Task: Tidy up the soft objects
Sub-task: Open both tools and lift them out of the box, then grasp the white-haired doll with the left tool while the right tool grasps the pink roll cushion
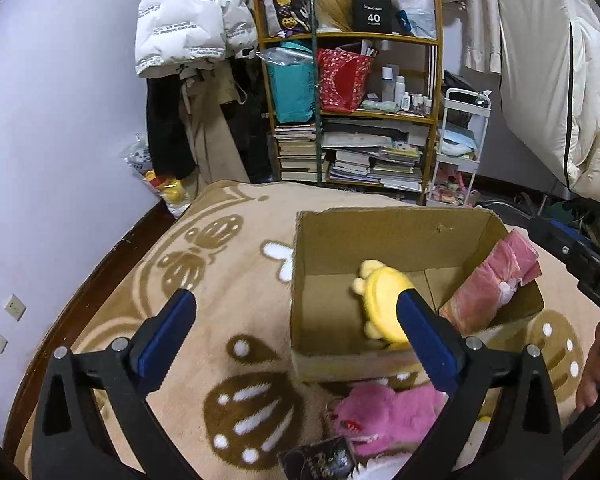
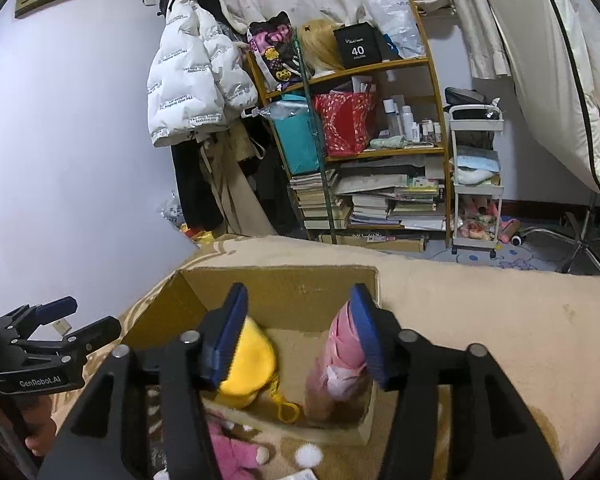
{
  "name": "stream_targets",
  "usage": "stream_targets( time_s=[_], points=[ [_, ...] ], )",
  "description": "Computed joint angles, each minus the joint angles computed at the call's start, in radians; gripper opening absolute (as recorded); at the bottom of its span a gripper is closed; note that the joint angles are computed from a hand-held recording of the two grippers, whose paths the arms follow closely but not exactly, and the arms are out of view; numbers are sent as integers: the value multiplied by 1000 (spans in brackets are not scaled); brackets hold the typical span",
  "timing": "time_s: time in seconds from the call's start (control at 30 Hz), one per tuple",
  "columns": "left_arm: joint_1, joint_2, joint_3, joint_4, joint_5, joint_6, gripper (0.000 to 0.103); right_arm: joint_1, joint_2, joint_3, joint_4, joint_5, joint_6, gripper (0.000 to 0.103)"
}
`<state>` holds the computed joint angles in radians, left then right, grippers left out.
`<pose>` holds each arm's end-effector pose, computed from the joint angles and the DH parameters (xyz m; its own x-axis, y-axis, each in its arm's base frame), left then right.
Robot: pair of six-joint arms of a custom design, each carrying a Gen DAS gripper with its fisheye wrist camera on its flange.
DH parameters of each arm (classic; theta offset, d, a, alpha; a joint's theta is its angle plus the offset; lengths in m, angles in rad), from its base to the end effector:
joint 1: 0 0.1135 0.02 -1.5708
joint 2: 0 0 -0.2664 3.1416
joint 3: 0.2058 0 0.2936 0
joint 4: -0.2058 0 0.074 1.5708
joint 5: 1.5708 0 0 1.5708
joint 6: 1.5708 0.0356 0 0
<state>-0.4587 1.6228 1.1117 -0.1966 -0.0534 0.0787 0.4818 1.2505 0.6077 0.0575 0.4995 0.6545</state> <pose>0.3569 -0.1741 0.2201 -0.5492 0.3588 -0.7548 0.4504 0.8878 0.0943 0.2648 0.1192 0.1839 -0.4206 0.3831 -0.8224 0.2560 0.9198 0.2975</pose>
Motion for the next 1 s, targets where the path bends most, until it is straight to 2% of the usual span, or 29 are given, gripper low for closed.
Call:
stream_targets(
  time_s=[0.17,0.37,0.63,0.8,1.0],
  points=[
    [9,-83,-55,-46,-9,-19,100,38,-62,10,-116,2,13,86],
    [16,-200,-116,-126,4,-14,101,137,-166,5,-272,71,98,99],
    [22,-338,-184,-251,30,-14,101,263,-176,61,-493,134,248,100],
    [15,-359,-202,-327,15,-3,101,334,-176,72,-572,132,329,100],
    [28,-351,-208,-386,50,-20,101,417,-181,63,-639,109,435,100]
  ],
)
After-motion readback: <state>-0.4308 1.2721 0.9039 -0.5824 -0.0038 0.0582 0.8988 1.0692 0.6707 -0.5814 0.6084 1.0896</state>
